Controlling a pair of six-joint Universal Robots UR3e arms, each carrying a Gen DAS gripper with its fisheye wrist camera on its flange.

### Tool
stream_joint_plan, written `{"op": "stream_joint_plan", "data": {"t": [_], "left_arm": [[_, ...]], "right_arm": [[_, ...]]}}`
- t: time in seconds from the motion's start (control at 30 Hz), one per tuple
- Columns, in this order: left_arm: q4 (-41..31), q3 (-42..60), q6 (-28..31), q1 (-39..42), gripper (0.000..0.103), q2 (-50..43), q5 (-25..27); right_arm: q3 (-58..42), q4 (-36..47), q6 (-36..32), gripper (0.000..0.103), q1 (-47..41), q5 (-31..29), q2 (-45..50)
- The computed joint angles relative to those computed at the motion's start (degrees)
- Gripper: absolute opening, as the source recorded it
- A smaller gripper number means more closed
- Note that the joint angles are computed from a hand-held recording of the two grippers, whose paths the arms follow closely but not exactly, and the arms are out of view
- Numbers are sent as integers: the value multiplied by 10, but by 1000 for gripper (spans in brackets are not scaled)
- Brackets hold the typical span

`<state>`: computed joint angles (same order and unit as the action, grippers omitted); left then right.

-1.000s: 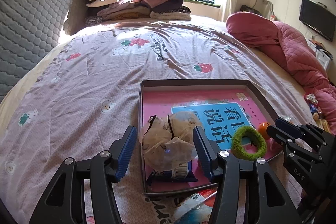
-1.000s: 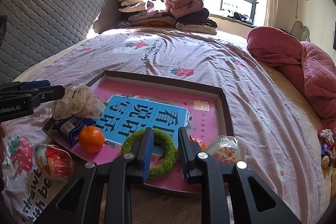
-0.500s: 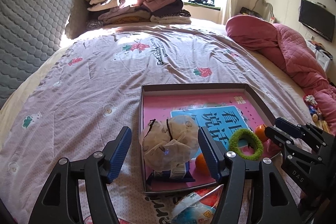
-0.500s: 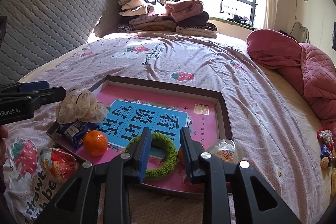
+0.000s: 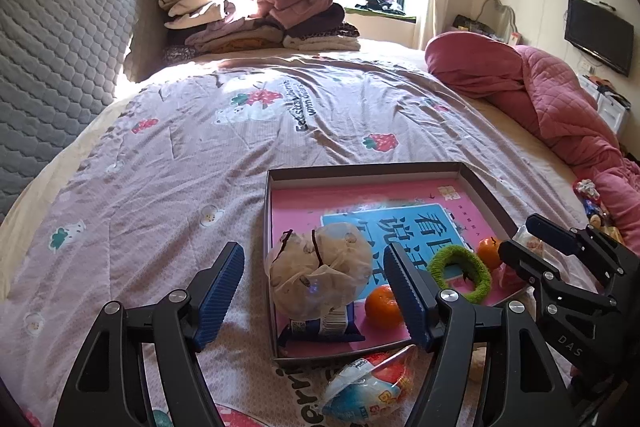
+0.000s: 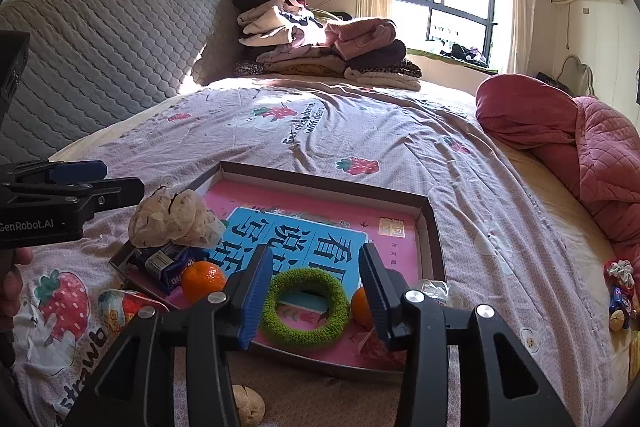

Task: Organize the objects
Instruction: 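Open right tool to release the green ring while left tool withdraws from the tray, then move left tool toward the blue toy egg ball while right tool approaches the walnut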

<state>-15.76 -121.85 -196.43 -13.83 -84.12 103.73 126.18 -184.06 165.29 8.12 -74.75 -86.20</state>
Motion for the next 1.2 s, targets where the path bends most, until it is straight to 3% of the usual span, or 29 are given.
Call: {"op": "stream_joint_plan", "data": {"t": [0.5, 1.2], "left_arm": [[-21, -2, -13, -33, 74, 31, 27], [-31, -37, -48, -90, 74, 73, 60]], "right_arm": [[39, 21, -20, 54, -15, 26, -73], [127, 75, -52, 56, -64, 70, -200]]}}
